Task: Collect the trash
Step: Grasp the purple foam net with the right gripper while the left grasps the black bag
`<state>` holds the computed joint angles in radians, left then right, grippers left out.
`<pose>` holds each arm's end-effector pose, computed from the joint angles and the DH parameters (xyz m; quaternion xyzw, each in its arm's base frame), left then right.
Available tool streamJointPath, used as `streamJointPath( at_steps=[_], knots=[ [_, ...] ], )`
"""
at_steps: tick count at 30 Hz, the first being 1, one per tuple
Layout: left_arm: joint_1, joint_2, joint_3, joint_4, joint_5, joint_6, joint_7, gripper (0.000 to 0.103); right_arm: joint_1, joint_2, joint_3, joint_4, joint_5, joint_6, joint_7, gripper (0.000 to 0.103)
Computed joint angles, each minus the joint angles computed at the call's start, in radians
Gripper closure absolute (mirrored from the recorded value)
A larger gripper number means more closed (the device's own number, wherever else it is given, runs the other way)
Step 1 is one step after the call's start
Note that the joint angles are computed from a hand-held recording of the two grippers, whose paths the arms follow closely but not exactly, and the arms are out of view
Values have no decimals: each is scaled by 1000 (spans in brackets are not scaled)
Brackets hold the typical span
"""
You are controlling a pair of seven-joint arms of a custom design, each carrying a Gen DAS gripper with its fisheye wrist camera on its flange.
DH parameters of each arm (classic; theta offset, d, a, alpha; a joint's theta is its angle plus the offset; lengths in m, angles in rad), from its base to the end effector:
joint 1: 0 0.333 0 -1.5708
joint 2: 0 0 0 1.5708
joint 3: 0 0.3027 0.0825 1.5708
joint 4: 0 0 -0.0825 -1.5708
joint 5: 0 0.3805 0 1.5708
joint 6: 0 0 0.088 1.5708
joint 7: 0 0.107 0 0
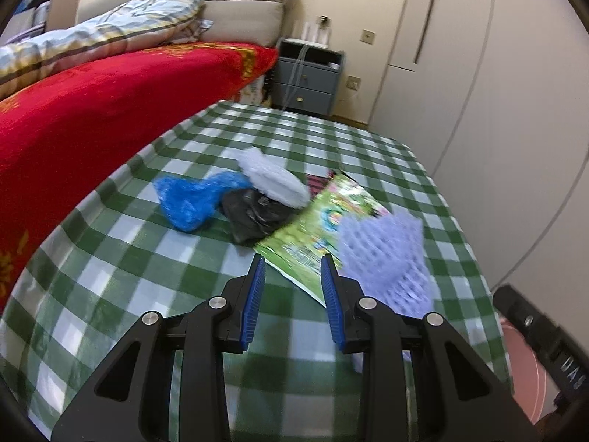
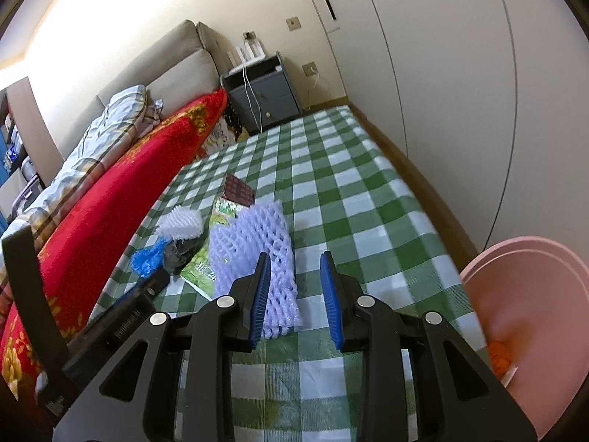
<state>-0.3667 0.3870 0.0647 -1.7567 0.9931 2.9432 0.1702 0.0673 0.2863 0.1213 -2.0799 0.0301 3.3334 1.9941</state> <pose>0.6284 -0.2583 0.4080 -0.6897 0.5770 -0.3559 0.2546 0.6182 0.1093 0.3989 -0.5287 0.7096 -0.1985 0.4215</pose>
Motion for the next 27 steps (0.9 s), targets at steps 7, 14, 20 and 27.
streamJointPath(
  at_steps=[7, 14, 20, 27],
  knots=[
    [40, 42, -17, 44, -113, -36, 68, 72, -65, 72, 82, 85, -4, -67, -26, 60],
    [73, 102, -36, 103, -311, -39, 204, 72, -81, 119, 110, 150, 61, -137, -93, 59],
    [88, 151, -56, 162, -462, -65, 338, 72, -63, 144, 109, 187, 116, -184, -165, 59],
    [95, 195, -71, 221, -594, -108, 451, 73, -39, 153, 93, 213, 177, -231, -223, 60]
  ],
)
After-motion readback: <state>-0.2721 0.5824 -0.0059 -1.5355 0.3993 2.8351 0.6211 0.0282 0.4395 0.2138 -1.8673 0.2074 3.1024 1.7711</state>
